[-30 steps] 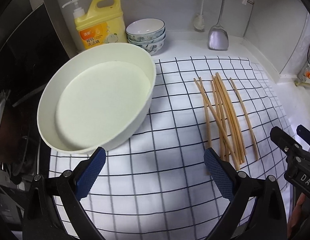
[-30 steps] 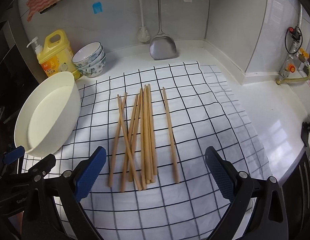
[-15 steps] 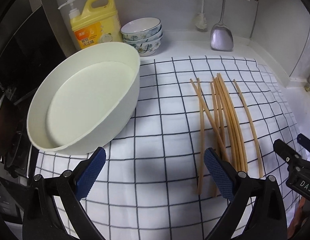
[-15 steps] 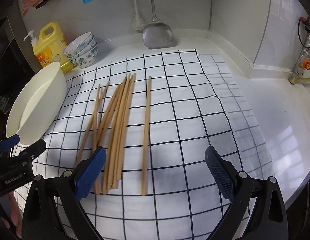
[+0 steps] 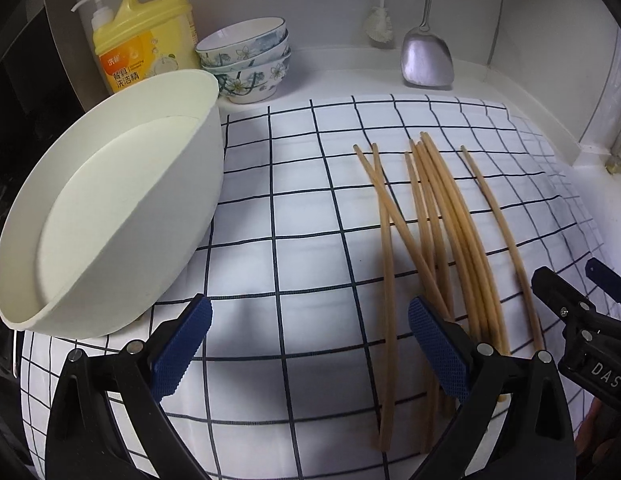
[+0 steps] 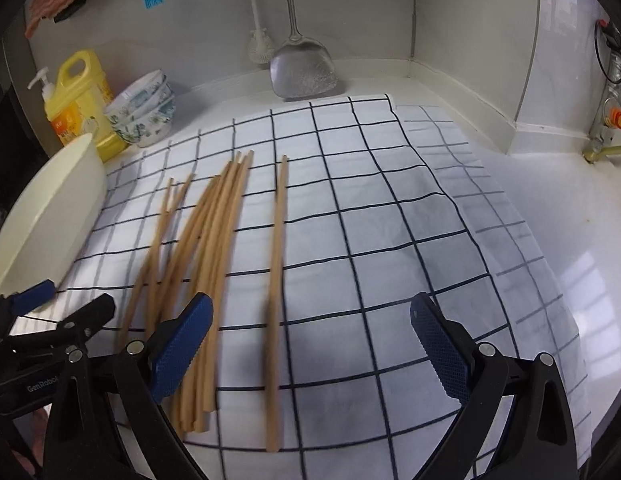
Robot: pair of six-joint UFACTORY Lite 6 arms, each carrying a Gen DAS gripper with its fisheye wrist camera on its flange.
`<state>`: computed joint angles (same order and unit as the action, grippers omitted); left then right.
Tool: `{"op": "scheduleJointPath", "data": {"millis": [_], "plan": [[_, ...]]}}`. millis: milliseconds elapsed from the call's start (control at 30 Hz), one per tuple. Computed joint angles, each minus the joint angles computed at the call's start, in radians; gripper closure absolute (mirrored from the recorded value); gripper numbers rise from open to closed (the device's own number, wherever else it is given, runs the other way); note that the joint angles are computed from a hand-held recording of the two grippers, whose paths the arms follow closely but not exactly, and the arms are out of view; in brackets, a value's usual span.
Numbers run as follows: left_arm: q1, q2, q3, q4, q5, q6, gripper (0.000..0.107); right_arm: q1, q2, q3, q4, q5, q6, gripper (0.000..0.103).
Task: Organize utensils
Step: 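Move the left tool toward the chopsticks while the right tool approaches them too, then close the left tool on one wooden chopstick while the right tool grasps another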
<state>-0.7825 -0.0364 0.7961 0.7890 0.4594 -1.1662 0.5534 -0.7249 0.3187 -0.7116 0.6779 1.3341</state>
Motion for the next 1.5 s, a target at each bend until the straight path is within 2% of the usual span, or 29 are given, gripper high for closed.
{"op": "scheduleJointPath", "data": {"millis": [200, 467, 767, 900, 1033, 1200, 1300, 1500], "plan": [[0.012, 0.049, -0.002, 0.034, -0.029, -0.025, 0.010, -0.037, 0.048, -0.007, -0.010, -0.025, 0.004, 0.009], [0.028, 0.076, -0.001, 0.063, -0.053, -0.054, 0.010, -0.003, 0.079, -0.008, -0.065, 0.001, 0.079, 0.009], [0.050, 0.142, 0.061, 0.046, -0.034, -0.048, 0.009, 0.004, 0.172, 0.018, -0.114, -0.001, 0.111, 0.009], [0.048, 0.141, 0.059, 0.123, 0.029, -0.133, 0.009, 0.008, 0.178, 0.019, -0.115, 0.009, 0.107, 0.009], [0.075, 0.112, 0.029, 0.110, 0.029, -0.128, 0.009, 0.004, 0.180, 0.018, -0.120, 0.012, 0.103, 0.009], [0.046, 0.138, 0.047, 0.178, 0.055, -0.191, 0.009, 0.000, 0.200, 0.022, -0.146, -0.010, 0.111, 0.009], [0.033, 0.158, 0.071, 0.176, 0.048, -0.163, 0.011, 0.002, 0.193, 0.017, -0.155, -0.030, 0.110, 0.019], [0.030, 0.144, 0.065, 0.147, -0.021, -0.119, 0.038, 0.021, 0.201, 0.022, -0.169, -0.066, 0.109, 0.040]]}}
